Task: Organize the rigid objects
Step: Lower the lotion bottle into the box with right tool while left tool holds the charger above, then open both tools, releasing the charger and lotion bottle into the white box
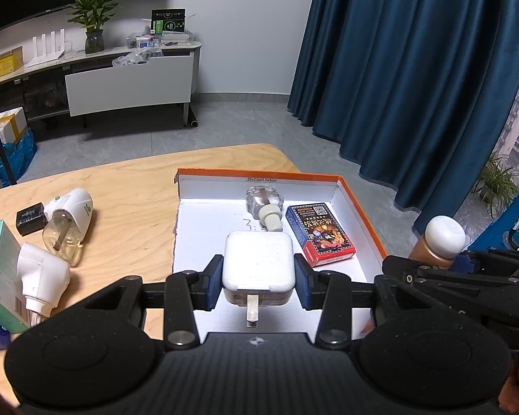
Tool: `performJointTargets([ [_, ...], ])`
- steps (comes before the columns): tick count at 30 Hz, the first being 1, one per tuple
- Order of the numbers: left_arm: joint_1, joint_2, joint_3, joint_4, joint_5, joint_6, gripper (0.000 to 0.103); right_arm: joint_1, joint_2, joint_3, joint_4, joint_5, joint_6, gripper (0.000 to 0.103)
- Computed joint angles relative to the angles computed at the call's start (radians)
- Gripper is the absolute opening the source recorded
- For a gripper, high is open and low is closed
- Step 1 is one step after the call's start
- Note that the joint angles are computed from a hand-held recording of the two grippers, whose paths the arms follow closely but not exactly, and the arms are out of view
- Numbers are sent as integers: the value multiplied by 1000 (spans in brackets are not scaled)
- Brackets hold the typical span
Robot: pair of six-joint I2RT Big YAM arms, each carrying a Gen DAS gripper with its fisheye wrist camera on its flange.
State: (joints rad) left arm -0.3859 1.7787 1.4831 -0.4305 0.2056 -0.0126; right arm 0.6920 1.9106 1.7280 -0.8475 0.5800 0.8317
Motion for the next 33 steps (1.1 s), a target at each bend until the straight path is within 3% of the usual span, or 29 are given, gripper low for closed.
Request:
performJointTargets([
  [17,2,66,77,-41,-4,7,43,-63,97,110,-17,-60,-53,47],
  [19,1,77,89,-47,-6,9,43,-74,101,114,5,-65,-63,52],
  [21,-1,84,96,-50,-7,9,43,-81,103,115,18,-57,-64,65],
  [24,-5,102,115,-61,-10,12,43,-82,85,85,56,-33,-65,71],
  [27,-10,124,139,-80,-5,9,43,-79,63,48,90,-9,-62,71],
  [33,-31,161,175,-100,-10,30,43,-70,44,28,75,37,-4,72],
])
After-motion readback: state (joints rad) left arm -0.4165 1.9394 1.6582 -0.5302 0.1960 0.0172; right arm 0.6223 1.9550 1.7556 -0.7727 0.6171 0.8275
